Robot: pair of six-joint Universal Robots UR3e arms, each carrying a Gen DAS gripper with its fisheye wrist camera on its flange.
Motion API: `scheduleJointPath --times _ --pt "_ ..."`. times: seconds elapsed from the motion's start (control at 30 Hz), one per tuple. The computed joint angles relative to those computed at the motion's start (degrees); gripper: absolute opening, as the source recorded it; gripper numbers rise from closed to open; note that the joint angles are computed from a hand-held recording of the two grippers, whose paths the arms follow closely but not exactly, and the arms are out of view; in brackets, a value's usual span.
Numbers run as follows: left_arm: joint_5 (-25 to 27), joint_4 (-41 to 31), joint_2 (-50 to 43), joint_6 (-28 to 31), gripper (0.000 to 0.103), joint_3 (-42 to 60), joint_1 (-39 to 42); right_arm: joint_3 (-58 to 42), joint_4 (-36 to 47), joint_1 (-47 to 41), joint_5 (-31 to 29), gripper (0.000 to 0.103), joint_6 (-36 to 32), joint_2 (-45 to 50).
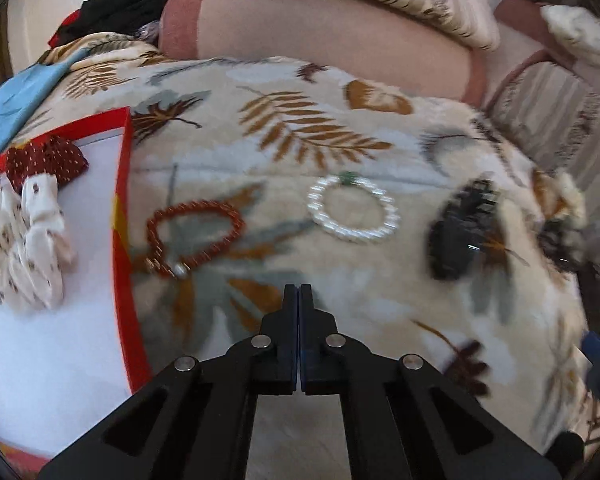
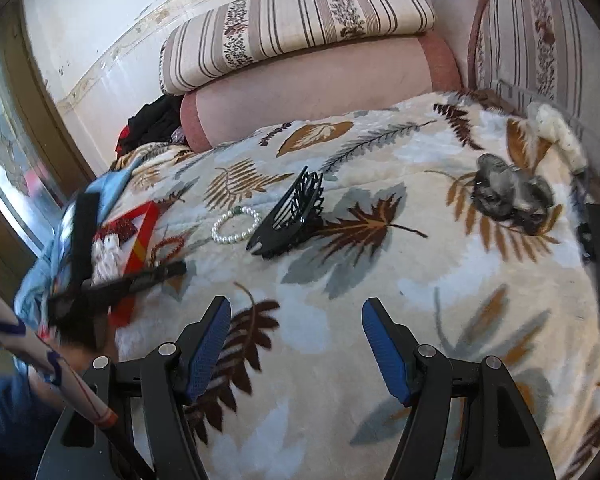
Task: Organize jewelry
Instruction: 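Move the left tool to the red bead bracelet while the right tool approaches the black hair claw, then grasp the red bead bracelet with the left tool while the right tool grasps the black hair claw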
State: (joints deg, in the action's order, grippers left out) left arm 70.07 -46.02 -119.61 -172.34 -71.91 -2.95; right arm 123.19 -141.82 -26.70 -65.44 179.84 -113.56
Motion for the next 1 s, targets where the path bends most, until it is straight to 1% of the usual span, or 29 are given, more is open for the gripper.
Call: scheduleJointPath --times 0.13,0.23,0.3,0.37,0.43,0.5,0.6,0.67,0.73,0.8,0.87,0.9,0.93,1.0 --pt "-5.37 3.63 6.68 0.87 0.0 -9.37 2.0 -5.17 -2.69 0.74 1.61 0.073 3.09 9.84" --pt "-6.62 6.05 9.9 0.89 0.0 -13.68 2.79 -11.25 -3.54 2.49 1.11 0.073 6.19 18.51" --pt "-6.58 8.62 11.5 0.89 0.0 -16.31 3.1 -13.63 -3.75 2.84 1.48 0.073 8.85 21.88" --pt "-7.59 10.03 12.35 1.3 0.0 -17.77 3.67 -17.49 -3.27 4.06 0.79 0.077 12.17 26.09" --pt "-8.11 10.85 12.37 1.26 0.0 -18.01 3.92 -21.09 -2.52 5.26 -0.52 0.08 14.32 29.53" --pt "-9.33 10.57 12.47 1.37 0.0 -18.07 4.58 -26.51 -0.02 6.83 -1.89 0.08 16.05 33.99" --pt "-10.77 10.65 12.77 1.69 0.0 -18.47 5.63 -32.21 1.5 8.52 -3.98 0.082 19.22 38.63" --pt "-11.1 10.99 13.25 1.75 0.0 -19.21 6.18 -37.36 4.19 10.44 -7.09 0.082 19.82 42.18" --pt "-11.97 10.92 13.68 1.96 0.0 -19.85 7.15 -40.9 6.16 11.58 -8.02 0.082 19.66 44.93" --pt "-11.52 10.64 13.5 2.06 0.0 -19.73 7.67 -43.43 7.27 13.21 -10.5 0.081 19.11 46.75" --pt "-11.15 9.51 12.86 1.86 0.0 -18.71 8.09 -43.99 6.79 14.28 -12.72 0.064 17.9 47.24" --pt "-10.93 8.5 12.38 1.95 0.0 -17.77 8.1 -43.55 6.55 13.97 -11.73 0.054 17.18 47.1" --pt "-10.46 7.98 12.06 1.98 0.0 -17.1 8.02 -42.45 5.72 13.62 -11.12 0.052 16.89 46.38" --pt "-8.99 6.9 10.8 1.64 0.002 -14.77 7.49 -40.04 4.14 12.63 -9.61 0.052 15.89 44.69"
